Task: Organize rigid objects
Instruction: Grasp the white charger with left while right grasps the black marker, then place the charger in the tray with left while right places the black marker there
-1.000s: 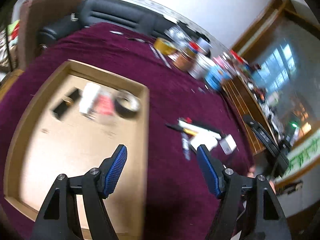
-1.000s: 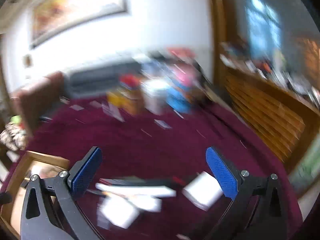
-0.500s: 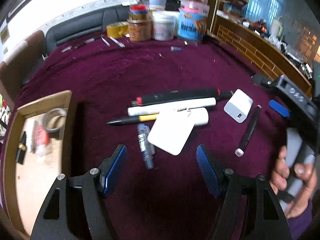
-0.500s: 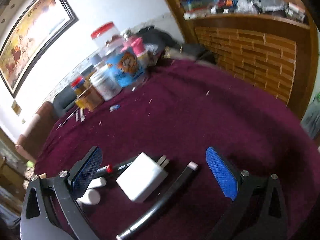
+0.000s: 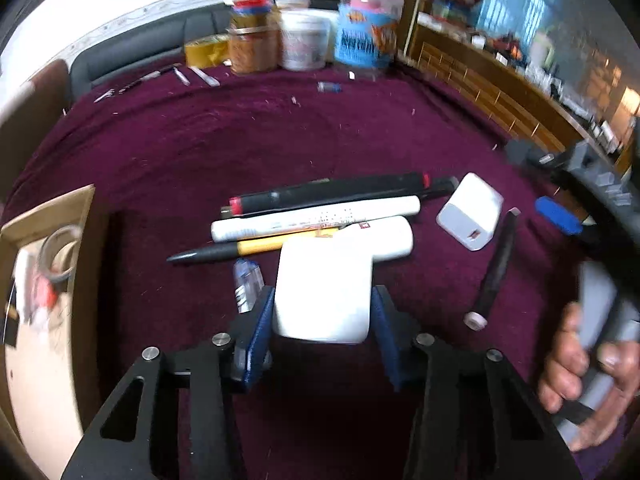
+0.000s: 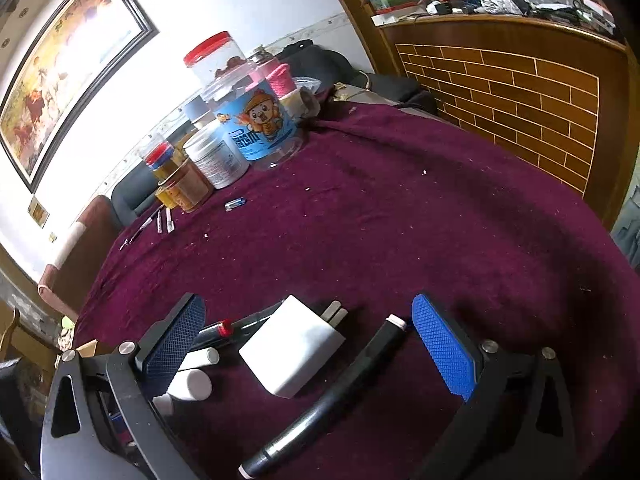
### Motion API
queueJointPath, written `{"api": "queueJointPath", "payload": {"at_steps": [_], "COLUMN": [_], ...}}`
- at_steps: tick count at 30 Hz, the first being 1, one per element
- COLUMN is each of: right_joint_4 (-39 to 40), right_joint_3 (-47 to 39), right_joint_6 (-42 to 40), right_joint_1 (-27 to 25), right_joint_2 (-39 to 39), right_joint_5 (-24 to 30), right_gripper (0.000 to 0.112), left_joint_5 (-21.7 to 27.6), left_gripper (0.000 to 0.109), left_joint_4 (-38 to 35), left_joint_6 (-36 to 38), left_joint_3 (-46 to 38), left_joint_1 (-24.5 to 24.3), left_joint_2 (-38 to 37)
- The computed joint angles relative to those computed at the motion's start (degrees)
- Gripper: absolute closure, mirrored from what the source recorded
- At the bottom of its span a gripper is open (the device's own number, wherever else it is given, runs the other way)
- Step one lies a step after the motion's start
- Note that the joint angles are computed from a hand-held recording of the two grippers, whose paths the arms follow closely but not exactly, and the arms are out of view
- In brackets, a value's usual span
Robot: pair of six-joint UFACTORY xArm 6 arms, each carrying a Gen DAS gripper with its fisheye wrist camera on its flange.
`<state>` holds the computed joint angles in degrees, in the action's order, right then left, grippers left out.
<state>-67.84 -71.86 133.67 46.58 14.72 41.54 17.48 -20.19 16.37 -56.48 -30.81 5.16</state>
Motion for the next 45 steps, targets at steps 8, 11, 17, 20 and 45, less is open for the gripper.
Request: {"api": "queueJointPath", "payload": {"at_steps": [8,11,17,20,45], "right_joint_4": [3.2,4.1,4.5,4.6,27.9], "right_joint_3": [-1.3,-1.2,0.0,1.3,-2.8], "right_joint_6": [-3.8,-4.3,-3.0,-1.4,-25.4], "right_joint_1": [-0.2,-0.1,0.4,1.1,4.1], "right_joint_2": [1.3,1.4,0.4,-1.3,1.7], "right_joint_5": [1.1,2.3,4.1,4.8,7.9], "right_gripper": [0.009,0.009,0.009,0.009,0.100], "left_joint_5": [2.0,4.0,7.6,7.0,16.6], "left_gripper": [0.070,0.070,0.070,0.070,0.070], "left_joint_4": [-24.5,-28.9,-26.8,-28.6,-46.8], "left_joint_6": [17.9,21.8,20.9,22.9,34.3], "left_joint_3": [10.4,12.8,14.7,14.7,19.3], "left_joint_1": [3.7,5.2,7.3,7.1,21.1], "left_joint_2": [-14.6,-17.6,-17.1,-16.2,-26.3]}}
